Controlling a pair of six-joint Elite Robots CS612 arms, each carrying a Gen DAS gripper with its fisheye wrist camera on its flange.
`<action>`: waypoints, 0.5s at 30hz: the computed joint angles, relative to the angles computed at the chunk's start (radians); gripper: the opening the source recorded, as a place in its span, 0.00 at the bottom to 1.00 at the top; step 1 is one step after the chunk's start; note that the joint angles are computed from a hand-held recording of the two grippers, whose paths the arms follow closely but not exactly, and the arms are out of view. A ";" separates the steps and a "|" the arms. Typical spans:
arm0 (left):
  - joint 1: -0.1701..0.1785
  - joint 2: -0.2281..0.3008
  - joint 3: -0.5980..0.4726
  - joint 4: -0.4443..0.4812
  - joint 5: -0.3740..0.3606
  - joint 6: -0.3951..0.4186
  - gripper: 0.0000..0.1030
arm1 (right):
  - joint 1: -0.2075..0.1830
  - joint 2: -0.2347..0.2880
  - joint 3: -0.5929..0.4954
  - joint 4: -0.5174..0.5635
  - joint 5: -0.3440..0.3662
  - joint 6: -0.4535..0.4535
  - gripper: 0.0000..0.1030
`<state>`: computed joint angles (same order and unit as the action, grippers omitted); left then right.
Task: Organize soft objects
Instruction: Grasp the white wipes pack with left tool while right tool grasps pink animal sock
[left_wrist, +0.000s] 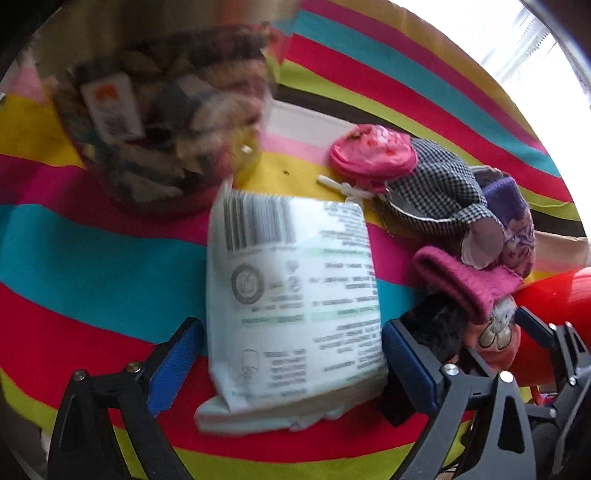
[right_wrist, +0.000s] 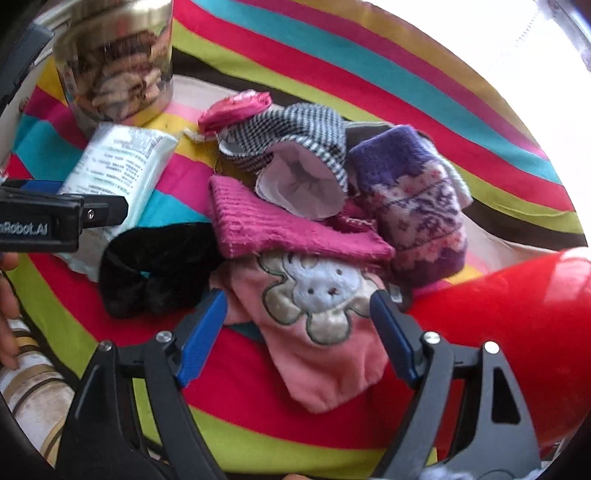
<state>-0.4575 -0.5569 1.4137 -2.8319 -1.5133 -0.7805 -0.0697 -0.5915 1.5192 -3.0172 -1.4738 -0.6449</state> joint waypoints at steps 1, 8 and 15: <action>0.000 0.002 0.001 -0.008 0.001 0.009 0.95 | 0.001 0.005 -0.006 0.005 0.001 -0.005 0.79; -0.005 -0.002 0.021 -0.081 -0.011 0.085 0.71 | -0.026 0.008 -0.038 0.142 0.100 0.027 0.38; -0.011 -0.036 0.086 -0.137 0.021 0.074 0.69 | -0.058 -0.037 0.016 0.128 0.179 0.059 0.15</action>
